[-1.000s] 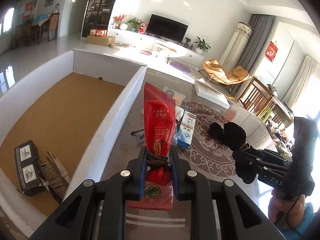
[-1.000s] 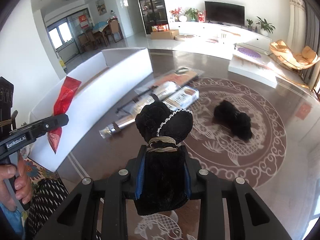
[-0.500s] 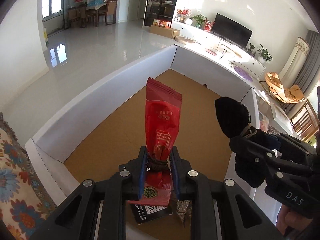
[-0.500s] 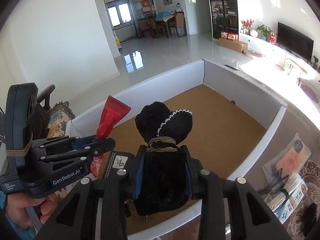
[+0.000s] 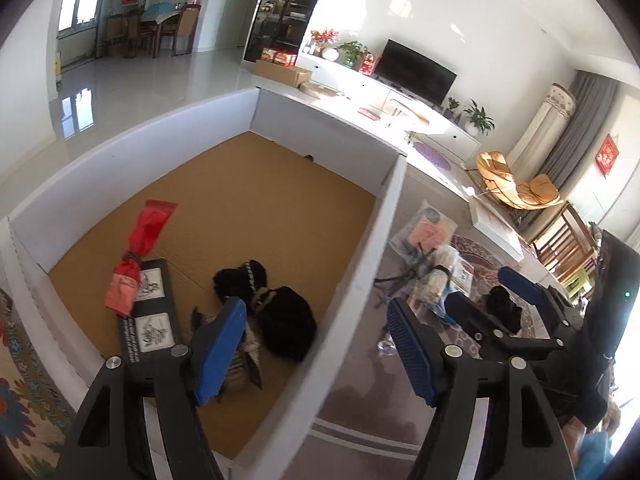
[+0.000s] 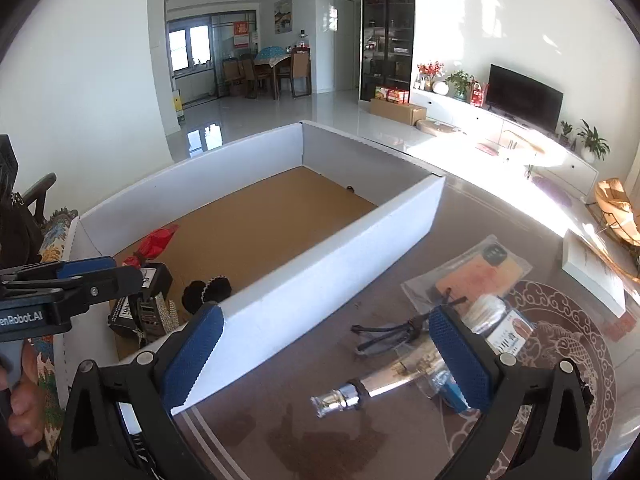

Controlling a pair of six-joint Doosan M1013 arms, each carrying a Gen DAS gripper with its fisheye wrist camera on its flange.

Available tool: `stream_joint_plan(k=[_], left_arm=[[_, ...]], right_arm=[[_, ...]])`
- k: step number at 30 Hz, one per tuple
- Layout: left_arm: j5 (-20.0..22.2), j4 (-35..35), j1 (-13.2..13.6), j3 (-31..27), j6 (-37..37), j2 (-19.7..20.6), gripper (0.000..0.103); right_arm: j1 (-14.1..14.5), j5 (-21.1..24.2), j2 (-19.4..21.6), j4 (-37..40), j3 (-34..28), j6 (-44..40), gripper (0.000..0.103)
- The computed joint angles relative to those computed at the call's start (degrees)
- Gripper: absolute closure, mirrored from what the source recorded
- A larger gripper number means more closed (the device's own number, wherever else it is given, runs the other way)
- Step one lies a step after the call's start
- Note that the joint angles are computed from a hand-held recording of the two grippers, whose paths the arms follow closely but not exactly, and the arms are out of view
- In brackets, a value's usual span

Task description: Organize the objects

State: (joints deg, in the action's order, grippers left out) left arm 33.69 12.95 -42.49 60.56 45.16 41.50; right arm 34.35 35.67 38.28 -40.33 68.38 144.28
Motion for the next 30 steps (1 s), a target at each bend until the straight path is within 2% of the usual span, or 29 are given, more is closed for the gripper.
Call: stream_joint_plan(k=[1,3,4,5,7,10,12,14,16,19,22,30], left_arm=[[-1.4,-1.8,-1.2,-0.2,2.5,0.3,0.014],[-3.5,-6.2,-3.2,-0.7,8.7,1.3,0.004],[-3.4,-9.2,-4.0,-1.8,12.4,2.4,0.002],[-2.3,-11.6,-4.7,-3.4,15.8,3.8,0.002],[3.0,-11.8,-6.0,-8.9,18.3,7.7,0.002],[10.2,-6.3,-7.7,-14.6,16.2,11.8,0.002],[12.0,-4.7,-8.0,-15.7,15.4,12.9,0.002],[13.0,-4.7,-8.0,-15.6,15.5,13.0,0.002],[13.2,-1.8,-8.3,-14.9,13.7,12.7,0.002],[14.9,-0.1,-8.3,-15.3,12.1,13.0,0.002],[16.9,1.0,-8.3,-16.2,10.6,13.7,0.002],[19.9,4.1,-8.7,-18.0,9.0,14.8,0.002]], right_arm=[[-0.2,0.3,-1.4,-3.3,3.1,4.5,0.0],[-0.5,2.8,-3.7,-7.6,8.4,11.5,0.0],[-0.8,4.3,-4.6,-8.3,10.7,13.8,0.0],[-1.3,5.5,-5.7,-8.3,13.2,15.6,0.0],[-2.1,7.7,-7.0,-6.9,17.0,17.4,0.0],[-2.8,9.4,-8.7,-5.0,21.9,21.2,0.0],[-2.8,9.2,-9.8,-5.5,24.6,25.3,0.0],[-3.0,8.7,-10.6,-5.8,25.9,28.2,0.0],[-2.7,9.3,-10.8,-8.1,26.1,31.4,0.0],[-3.0,10.9,-10.0,-4.8,24.8,28.8,0.0],[-3.5,10.2,-9.6,-3.0,24.4,27.4,0.0],[-3.6,9.5,-9.7,-2.5,24.7,27.6,0.0]])
